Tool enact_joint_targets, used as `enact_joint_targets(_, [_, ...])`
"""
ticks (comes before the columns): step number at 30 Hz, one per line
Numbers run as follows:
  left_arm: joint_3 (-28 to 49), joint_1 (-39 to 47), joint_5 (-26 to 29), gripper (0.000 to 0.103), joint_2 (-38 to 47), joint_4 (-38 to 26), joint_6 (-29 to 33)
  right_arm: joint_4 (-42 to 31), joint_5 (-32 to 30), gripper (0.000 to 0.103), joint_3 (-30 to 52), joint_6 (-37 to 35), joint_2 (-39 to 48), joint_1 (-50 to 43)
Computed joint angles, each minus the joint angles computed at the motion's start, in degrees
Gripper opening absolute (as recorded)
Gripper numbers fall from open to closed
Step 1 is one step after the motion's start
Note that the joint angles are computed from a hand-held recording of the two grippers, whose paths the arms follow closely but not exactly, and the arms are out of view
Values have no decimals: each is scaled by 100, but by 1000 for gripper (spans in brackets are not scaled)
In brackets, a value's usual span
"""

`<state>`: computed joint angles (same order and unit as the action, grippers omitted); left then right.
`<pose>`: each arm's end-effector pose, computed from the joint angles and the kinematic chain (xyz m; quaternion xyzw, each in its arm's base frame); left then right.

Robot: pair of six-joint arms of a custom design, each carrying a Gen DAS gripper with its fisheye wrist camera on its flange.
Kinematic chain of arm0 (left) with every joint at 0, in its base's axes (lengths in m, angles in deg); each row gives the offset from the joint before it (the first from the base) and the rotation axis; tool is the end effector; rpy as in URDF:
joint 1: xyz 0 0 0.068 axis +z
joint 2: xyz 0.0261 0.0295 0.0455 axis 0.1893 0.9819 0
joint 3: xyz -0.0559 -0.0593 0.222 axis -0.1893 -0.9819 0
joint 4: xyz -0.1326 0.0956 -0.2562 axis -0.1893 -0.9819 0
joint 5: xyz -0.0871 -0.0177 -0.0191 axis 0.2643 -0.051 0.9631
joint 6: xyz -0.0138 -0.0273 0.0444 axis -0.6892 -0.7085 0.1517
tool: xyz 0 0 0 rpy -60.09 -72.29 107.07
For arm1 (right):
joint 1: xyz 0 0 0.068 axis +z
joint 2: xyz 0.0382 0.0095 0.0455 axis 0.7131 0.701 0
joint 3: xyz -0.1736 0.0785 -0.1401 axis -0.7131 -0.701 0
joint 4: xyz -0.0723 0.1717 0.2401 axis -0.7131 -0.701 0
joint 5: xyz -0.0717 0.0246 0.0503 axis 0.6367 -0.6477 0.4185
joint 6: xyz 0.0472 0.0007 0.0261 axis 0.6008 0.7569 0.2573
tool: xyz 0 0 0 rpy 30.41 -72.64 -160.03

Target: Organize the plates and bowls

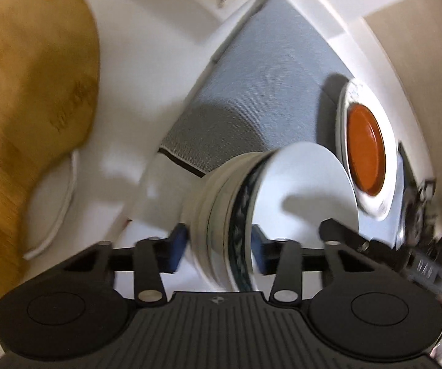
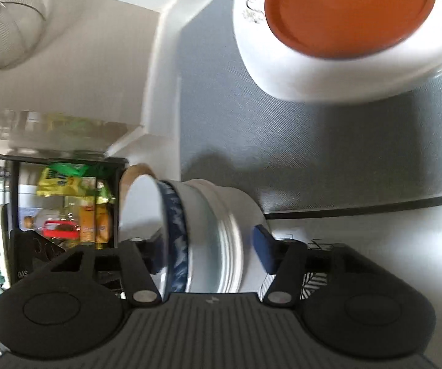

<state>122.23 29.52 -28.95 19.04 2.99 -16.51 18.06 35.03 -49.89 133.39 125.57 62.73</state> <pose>0.3231 0.0918 0.1459 -0.0552 0.9713 -0.2219 0.0656 0.2570 0.1030 0.0448 0.1924 0.8533 0.4726 0.1073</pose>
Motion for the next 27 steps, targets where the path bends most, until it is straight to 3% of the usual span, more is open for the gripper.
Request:
enact_joint_targets(6, [2, -79, -149, 39, -112, -38, -30, -144, 193, 53, -99, -24, -302, 65])
enact_joint_targets(11, [-183, -368, -581, 39, -652, -20, -187, -378, 238, 53, -400, -118, -944, 10])
enact_joint_targets(16, [53, -522, -494, 39, -619, -230, -328, -897, 182, 53, -647, -273, -1725, -296])
enact_joint_targets(22, [501, -1260, -492, 39, -576, -240, -619, -1913, -21, 54, -702, -787, -2738, -1180])
enact_joint_targets(27, [1327, -1924, -348, 40, -61, -262, -991, -2582, -208, 54, -235, -1431, -2813, -2135])
